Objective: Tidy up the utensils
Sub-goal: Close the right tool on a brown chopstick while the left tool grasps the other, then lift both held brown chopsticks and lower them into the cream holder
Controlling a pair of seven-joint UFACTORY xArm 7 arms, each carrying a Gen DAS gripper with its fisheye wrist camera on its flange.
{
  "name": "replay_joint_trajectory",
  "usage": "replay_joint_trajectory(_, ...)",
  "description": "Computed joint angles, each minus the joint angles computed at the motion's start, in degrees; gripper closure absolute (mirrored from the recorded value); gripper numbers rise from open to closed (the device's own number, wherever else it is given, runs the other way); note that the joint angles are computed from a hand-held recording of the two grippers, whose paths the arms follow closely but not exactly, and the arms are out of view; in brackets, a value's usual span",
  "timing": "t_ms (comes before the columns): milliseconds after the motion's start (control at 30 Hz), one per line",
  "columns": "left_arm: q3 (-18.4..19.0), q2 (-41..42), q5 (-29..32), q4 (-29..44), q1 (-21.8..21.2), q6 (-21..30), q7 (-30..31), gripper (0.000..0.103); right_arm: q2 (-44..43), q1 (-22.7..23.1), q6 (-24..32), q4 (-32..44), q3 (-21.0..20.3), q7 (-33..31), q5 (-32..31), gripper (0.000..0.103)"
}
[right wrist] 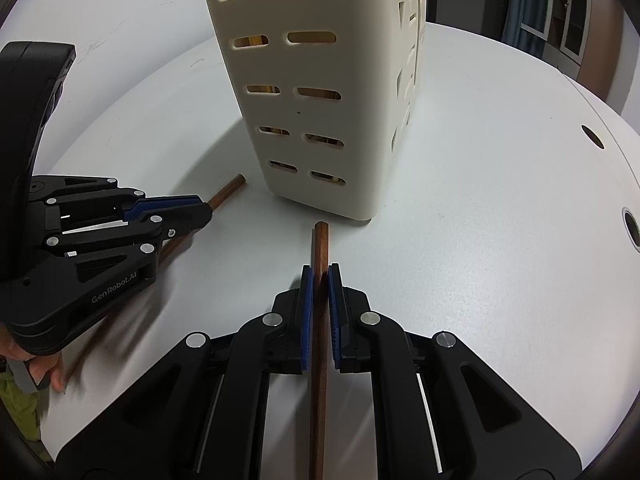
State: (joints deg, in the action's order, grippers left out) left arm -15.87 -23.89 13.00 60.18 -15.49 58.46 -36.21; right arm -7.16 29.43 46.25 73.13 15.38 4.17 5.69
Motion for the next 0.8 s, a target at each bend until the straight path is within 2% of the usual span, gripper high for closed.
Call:
replay_joint_trajectory(300,-1.8,1.6,2.9,1.8,-0.3,0.1,-3.9,0.096,0.3,0.5,1.2,1.5,0.2,0.1,0.3,0.096)
replay_joint_trajectory(467,-1.9,-2.7,3.5,-0.1,-0.5,-2.3,-5.5,0.096,-0.4,0.6,2.5,3.1,-0.1,-2.4,2.2,0.096)
replay_joint_trajectory(800,-4.4,-7.8,5.3,-0.8,2.1,-6.0,-8.3,0.096,-4.1,0.1,-3.0,2.6,-0.8,-4.5,5.0,0.096)
